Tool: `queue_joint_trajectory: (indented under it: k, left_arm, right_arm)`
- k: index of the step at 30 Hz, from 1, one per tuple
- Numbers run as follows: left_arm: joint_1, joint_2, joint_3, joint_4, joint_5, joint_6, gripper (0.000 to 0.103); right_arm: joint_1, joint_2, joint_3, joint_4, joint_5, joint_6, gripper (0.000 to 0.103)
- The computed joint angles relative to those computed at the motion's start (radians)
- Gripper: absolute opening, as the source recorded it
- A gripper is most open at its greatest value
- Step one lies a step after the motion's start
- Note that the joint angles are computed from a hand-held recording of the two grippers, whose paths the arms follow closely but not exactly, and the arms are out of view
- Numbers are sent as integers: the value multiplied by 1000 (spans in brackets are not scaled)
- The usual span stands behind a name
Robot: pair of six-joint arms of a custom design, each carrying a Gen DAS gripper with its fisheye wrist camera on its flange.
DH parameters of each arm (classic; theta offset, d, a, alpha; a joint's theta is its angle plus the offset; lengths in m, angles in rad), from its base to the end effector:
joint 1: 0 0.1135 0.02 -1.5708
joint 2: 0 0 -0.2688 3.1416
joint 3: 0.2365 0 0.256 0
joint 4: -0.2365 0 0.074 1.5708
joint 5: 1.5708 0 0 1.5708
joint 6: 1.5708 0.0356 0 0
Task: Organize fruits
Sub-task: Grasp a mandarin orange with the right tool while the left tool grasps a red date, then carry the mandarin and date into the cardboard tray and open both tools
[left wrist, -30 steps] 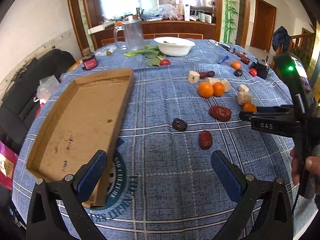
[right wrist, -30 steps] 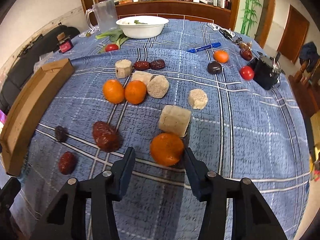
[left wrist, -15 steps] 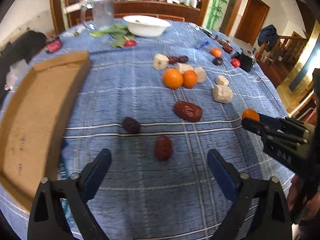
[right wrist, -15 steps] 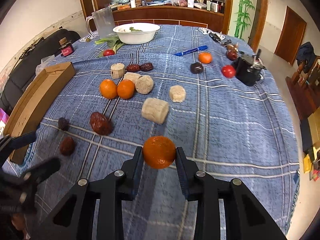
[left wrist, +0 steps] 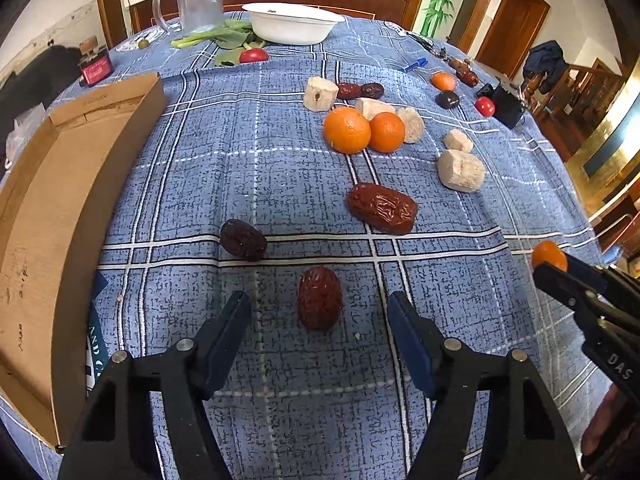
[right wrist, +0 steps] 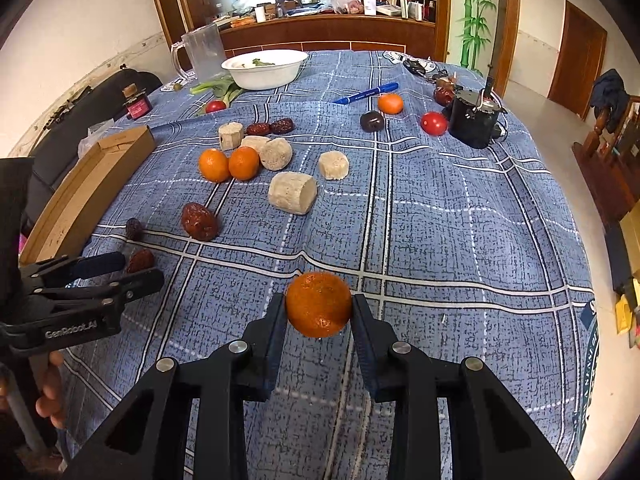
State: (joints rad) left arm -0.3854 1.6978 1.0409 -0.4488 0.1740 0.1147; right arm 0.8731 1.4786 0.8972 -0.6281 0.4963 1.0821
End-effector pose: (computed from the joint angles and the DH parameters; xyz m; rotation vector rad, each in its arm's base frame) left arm 0.3097 -0.1323 0.1782 0.7186 2.5894 -0.3181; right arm 0.1886 0.1986 0.1961 0.3810 2.5081 0.0248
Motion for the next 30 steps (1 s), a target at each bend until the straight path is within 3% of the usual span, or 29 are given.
queue_joint_trajectory:
  k: [4, 5, 6, 19, 25, 30]
  left_arm:
    - [-32, -20, -36, 52, -86, 12, 39]
    - [-26, -22, -35, 53, -74, 9, 24]
    - [-20, -22, -32, 49, -63, 6, 20]
    - [13, -152, -90, -37, 4, -5, 20]
    - [93, -195, -69, -88, 109, 48, 20]
    - [232, -176, -12, -151, 208, 119, 20]
  right_arm:
    - [13, -24, -22, 5, 2, 15, 34]
    - [16, -28, -26, 7, 3, 17, 35]
    - [21, -32, -29, 5, 6, 21, 34]
    - [82, -106, -71, 17, 40, 56, 35]
    - [101, -31, 23, -44, 56, 71, 35]
    - [102, 114, 197, -69, 44, 33, 35]
